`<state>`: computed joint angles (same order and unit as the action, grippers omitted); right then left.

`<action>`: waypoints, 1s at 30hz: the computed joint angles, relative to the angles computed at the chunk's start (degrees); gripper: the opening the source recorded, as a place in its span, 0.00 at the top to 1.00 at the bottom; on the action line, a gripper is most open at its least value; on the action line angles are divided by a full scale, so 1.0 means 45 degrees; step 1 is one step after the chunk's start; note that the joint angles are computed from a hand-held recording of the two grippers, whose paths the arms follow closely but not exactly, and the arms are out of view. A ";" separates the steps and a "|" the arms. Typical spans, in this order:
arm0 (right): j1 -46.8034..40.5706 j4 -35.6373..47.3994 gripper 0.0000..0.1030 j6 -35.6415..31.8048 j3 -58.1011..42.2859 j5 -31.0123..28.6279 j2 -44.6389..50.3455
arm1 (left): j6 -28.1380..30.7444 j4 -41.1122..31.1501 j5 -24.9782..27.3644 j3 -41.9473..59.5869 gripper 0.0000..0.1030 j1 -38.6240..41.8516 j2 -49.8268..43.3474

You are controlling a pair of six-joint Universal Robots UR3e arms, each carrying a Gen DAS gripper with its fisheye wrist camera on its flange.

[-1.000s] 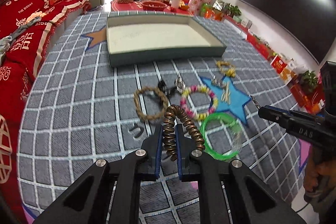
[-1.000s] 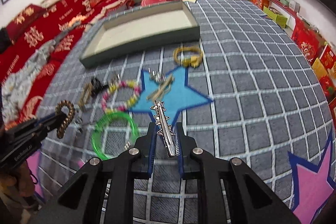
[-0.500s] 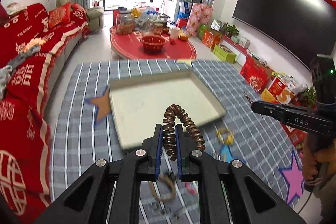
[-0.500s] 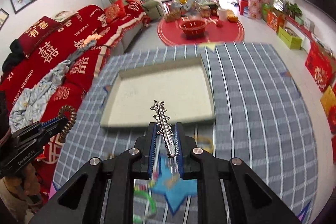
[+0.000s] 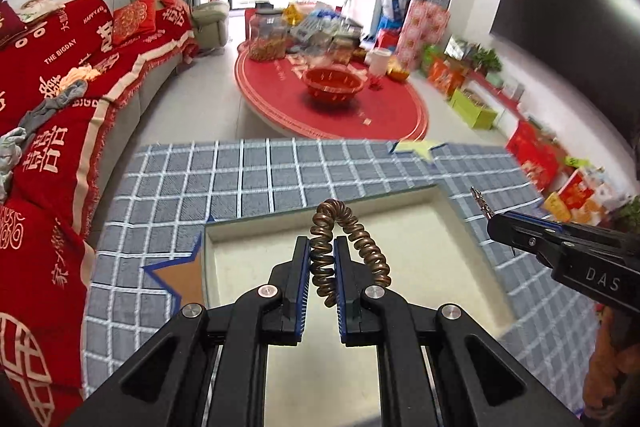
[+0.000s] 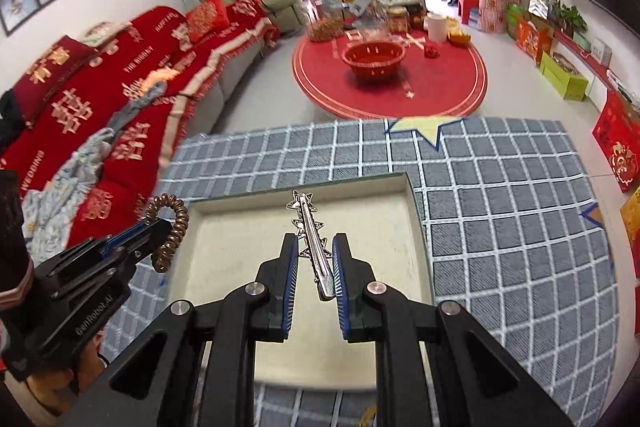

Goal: Organize jewelry
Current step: 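Carry both items into the tray and open both tools to release, then return both tools to the jewelry and grasp the braided tan cord bracelet with left tool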

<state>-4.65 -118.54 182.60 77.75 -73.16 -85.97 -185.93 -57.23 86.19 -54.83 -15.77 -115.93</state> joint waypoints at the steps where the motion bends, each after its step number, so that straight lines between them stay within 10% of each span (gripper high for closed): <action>1: 0.0169 -0.0332 0.82 0.0017 -0.0062 -0.0307 0.0523 | 0.0033 0.0020 0.0132 0.0200 0.76 -0.0034 -0.0415; 21: 0.0656 -0.2668 0.80 0.0469 0.0774 -0.1227 0.3450 | 0.0593 -0.0977 0.2637 0.2467 0.76 -0.0926 -0.3635; 25: 0.0453 -0.2886 0.50 0.0672 0.1160 -0.0657 0.3212 | 0.0430 -0.1312 0.2688 0.2731 0.76 -0.0928 -0.3724; 30: -0.0010 -0.3021 0.46 0.0918 0.1530 0.0241 0.2767 | 0.0564 -0.1058 0.2802 0.2432 0.74 -0.0965 -0.3472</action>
<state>-4.70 -132.13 186.73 84.64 -72.08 -73.51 -183.40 -61.99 98.80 -43.89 -20.11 -131.56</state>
